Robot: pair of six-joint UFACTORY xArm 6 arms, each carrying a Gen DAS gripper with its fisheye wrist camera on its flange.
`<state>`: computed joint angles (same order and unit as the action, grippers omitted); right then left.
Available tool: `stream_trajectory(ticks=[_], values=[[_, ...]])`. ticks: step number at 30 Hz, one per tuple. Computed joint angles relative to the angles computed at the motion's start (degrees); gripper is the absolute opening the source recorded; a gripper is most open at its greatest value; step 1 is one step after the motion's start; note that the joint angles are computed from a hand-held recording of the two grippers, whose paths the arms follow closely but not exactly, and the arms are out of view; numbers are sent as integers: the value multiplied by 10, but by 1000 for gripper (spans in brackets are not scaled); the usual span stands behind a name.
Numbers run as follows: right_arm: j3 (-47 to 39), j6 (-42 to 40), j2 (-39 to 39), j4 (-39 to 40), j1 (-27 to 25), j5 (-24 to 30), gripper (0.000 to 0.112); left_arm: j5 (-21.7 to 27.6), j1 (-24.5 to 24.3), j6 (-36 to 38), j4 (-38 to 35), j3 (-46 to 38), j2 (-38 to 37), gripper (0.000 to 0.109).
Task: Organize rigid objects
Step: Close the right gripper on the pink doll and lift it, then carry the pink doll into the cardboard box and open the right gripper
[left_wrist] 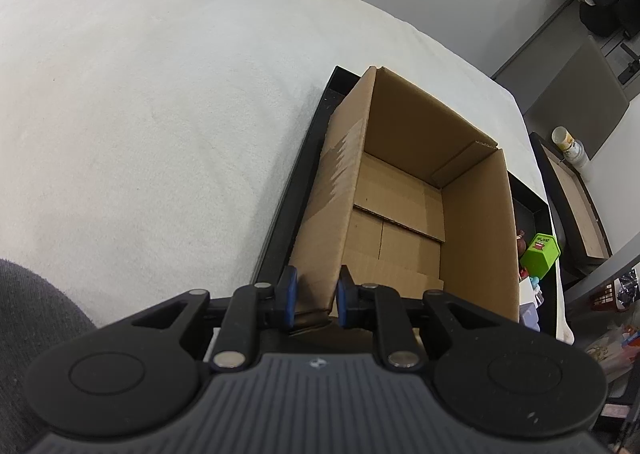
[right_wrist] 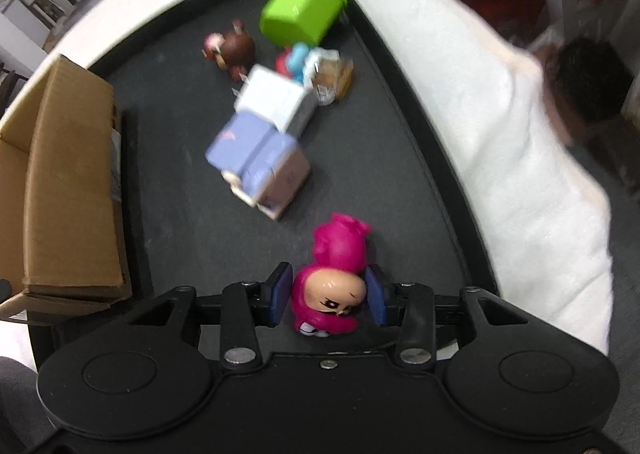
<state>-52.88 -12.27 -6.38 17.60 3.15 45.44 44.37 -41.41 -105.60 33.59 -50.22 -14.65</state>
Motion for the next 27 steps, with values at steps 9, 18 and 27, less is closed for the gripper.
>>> stream_trajectory(ticks=[9, 18, 27], values=[[22, -14, -30, 12, 6, -31, 39, -3, -1, -4, 4, 5, -6, 19], [0, -25, -60, -2, 17, -22, 39, -5, -1, -19, 11, 11, -12, 19], [-28, -31, -60, 16, 38, -25, 39, 14, -6, -8, 10, -5, -3, 19]])
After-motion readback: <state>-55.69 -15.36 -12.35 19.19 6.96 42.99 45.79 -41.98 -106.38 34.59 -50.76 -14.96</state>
